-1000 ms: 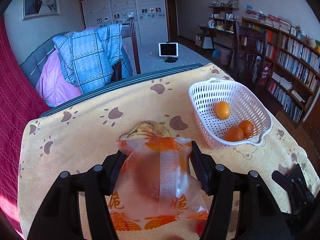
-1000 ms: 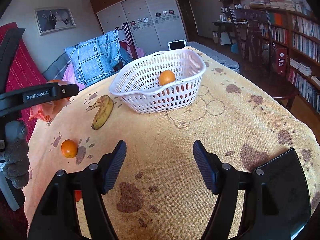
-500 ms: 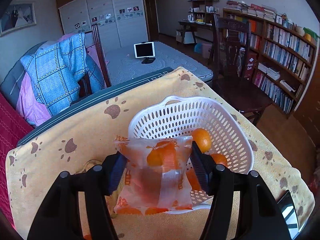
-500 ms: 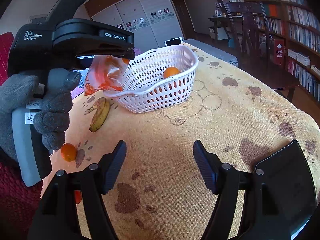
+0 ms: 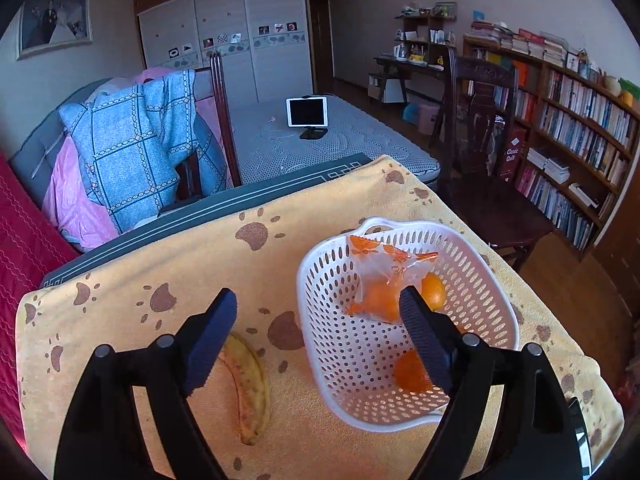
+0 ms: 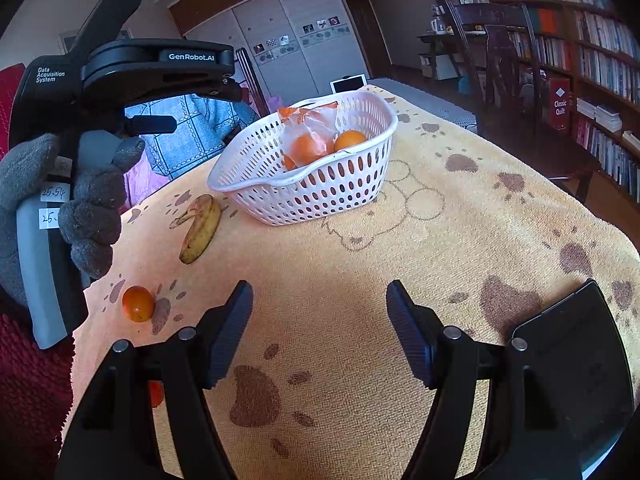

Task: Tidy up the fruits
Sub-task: 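Carry the plastic bag into the white basket and open the left tool, then grasp the orange near the banana with the left tool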

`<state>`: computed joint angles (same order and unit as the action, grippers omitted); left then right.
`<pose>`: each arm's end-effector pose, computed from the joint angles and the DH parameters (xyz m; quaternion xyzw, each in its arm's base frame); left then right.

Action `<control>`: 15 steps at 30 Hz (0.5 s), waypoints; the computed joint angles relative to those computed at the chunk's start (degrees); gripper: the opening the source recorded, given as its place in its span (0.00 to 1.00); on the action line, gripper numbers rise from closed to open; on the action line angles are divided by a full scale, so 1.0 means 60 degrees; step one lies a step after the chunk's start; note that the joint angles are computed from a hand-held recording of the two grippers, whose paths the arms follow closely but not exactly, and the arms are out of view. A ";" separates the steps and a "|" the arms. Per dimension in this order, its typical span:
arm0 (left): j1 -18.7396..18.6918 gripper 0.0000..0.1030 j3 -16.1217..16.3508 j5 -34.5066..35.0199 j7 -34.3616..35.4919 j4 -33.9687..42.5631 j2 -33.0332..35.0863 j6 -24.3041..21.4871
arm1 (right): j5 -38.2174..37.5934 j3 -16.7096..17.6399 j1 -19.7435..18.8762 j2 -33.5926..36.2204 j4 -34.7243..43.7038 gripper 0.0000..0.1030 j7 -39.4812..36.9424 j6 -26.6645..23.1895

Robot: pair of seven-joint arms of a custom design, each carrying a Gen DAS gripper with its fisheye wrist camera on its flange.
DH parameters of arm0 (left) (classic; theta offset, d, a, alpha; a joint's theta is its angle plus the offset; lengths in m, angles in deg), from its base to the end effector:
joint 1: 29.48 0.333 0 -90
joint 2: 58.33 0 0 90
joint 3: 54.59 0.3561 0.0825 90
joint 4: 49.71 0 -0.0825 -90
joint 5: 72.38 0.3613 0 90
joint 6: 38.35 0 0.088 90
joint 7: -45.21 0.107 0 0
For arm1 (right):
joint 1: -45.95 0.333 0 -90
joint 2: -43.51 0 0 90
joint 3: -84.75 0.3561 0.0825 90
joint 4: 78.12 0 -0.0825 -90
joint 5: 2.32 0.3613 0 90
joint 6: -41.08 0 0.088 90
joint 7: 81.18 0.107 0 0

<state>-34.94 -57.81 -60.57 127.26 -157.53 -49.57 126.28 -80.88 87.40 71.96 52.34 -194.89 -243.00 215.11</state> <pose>0.6250 -0.1046 0.5776 -0.5834 0.7011 -0.2883 0.2915 0.4744 0.3431 0.4746 -0.6082 0.6544 -0.1630 0.4187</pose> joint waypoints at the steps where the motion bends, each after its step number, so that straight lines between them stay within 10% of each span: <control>1: 0.0035 0.80 0.0050 0.0019 -0.0029 -0.0052 -0.0064 0.0026 | 0.0002 0.0000 0.0001 0.0006 0.0004 0.69 -0.0007 -0.0001; 15: 0.1103 0.80 0.0230 0.0174 -0.0546 -0.1168 -0.1079 0.0106 | -0.0001 0.0041 0.0005 -0.0008 0.0013 0.69 -0.0115 -0.0036</control>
